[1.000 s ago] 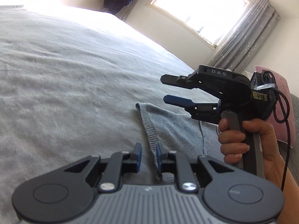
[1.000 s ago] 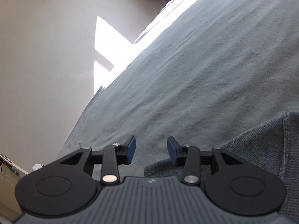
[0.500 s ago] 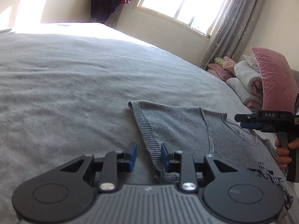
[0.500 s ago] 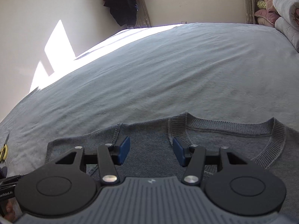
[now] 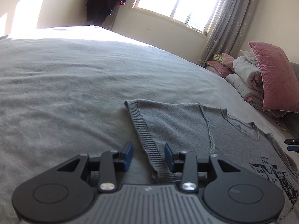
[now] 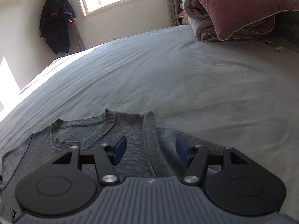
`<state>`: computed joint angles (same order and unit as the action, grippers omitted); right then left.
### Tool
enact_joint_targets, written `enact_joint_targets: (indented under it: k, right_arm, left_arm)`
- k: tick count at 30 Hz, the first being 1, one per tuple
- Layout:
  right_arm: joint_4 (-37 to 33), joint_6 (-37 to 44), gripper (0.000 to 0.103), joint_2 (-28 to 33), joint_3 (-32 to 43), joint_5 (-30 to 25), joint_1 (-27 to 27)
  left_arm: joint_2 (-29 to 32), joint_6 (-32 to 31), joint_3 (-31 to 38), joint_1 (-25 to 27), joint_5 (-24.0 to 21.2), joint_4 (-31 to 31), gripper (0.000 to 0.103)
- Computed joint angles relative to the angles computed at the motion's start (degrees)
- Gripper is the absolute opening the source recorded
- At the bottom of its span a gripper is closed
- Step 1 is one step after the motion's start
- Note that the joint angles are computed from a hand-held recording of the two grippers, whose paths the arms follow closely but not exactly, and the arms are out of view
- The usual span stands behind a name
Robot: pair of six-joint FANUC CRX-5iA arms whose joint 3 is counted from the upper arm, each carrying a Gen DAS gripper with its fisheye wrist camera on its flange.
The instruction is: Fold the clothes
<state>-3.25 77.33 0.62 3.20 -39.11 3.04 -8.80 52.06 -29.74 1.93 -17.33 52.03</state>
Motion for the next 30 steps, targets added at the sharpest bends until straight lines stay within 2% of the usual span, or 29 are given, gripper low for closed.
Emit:
enact_joint_targets:
  k: [2, 5, 8, 9, 11, 16, 21, 27, 30]
  right_arm:
    - [1.02, -2.56, 0.066, -0.53, -1.09, 0.56, -2.13]
    - [-0.46, -3.26, 0.066, -0.34, -1.13, -0.28, -5.43]
    - [-1.88, -2.52, 0.066, 0.05, -1.23, -0.35, -7.99]
    - [-4.58, -0.20, 0.066, 0.05, -1.00, -0.26, -9.07]
    - [-11.25, 5.55, 0.066, 0.13, -0.24, -0.51, -11.59]
    - [-24.03, 18.56, 0.068, 0.38, -0.38, 1.35, -15.11]
    - [-25.30, 24.27, 0.066, 0.85, 0.34, 0.63, -14.49]
    - [-22.32, 24.83, 0.044, 1.16, 0.41, 0.33, -13.06]
    - [-22.57, 25.01, 0.026, 1.46, 0.87, -0.42, -13.35]
  left_arm:
    - [0.04, 2.04, 0.89, 0.12, -0.26, -3.59, 0.045]
    - [0.18, 9.96, 4.10, 0.91, -2.32, -14.02, 0.045]
    - [1.77, 26.99, 13.76, 0.60, -10.06, -35.69, 0.045]
    - [2.58, 32.14, 17.38, -0.36, -13.10, -42.22, 0.045]
    - [4.25, 37.47, 22.87, -2.25, -17.65, -48.34, 0.045]
    - [9.09, 41.88, 32.43, -6.14, -23.14, -48.45, 0.045]
    - [15.62, 41.13, 39.61, -11.87, -22.52, -44.63, 0.045]
    - [25.33, 36.62, 48.18, -19.24, -21.60, -39.14, 0.045]
    - [31.11, 32.98, 53.54, -22.01, -21.83, -36.10, 0.045]
